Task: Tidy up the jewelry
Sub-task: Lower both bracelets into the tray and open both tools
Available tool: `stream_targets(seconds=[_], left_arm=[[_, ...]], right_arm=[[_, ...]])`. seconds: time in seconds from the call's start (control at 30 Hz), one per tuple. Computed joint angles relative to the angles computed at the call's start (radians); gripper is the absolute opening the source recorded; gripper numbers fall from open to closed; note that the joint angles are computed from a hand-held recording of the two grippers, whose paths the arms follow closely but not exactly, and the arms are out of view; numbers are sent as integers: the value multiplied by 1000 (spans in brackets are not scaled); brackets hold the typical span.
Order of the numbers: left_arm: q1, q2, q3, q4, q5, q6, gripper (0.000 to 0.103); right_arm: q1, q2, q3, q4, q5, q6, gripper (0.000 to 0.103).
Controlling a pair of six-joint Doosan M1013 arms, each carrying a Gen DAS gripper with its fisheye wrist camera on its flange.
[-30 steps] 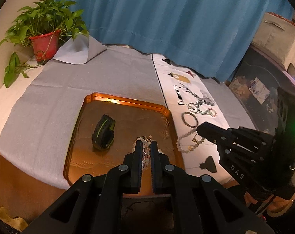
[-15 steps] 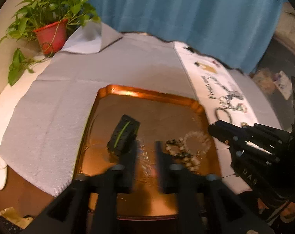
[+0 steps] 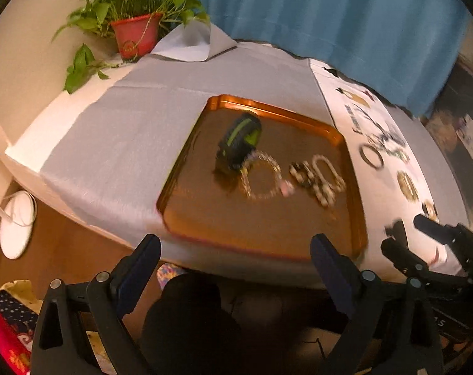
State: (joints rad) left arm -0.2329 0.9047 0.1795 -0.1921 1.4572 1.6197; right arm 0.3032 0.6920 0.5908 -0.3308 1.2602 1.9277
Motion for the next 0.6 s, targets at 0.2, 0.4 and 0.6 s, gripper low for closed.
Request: stream_targets(seconds=[0.2,0.4,0.6], left_arm=[[-5,-181,305,-4,-163,70,95],[-2,-290,454,-10,-275,93,95],[-2,-358,545,-16,-331,102,95]], right_arm=[[35,-100,145,-57,-58,67,73],[65,-169,227,-135,-118,137,74],[91,-223,291,-177,-167,170,75]])
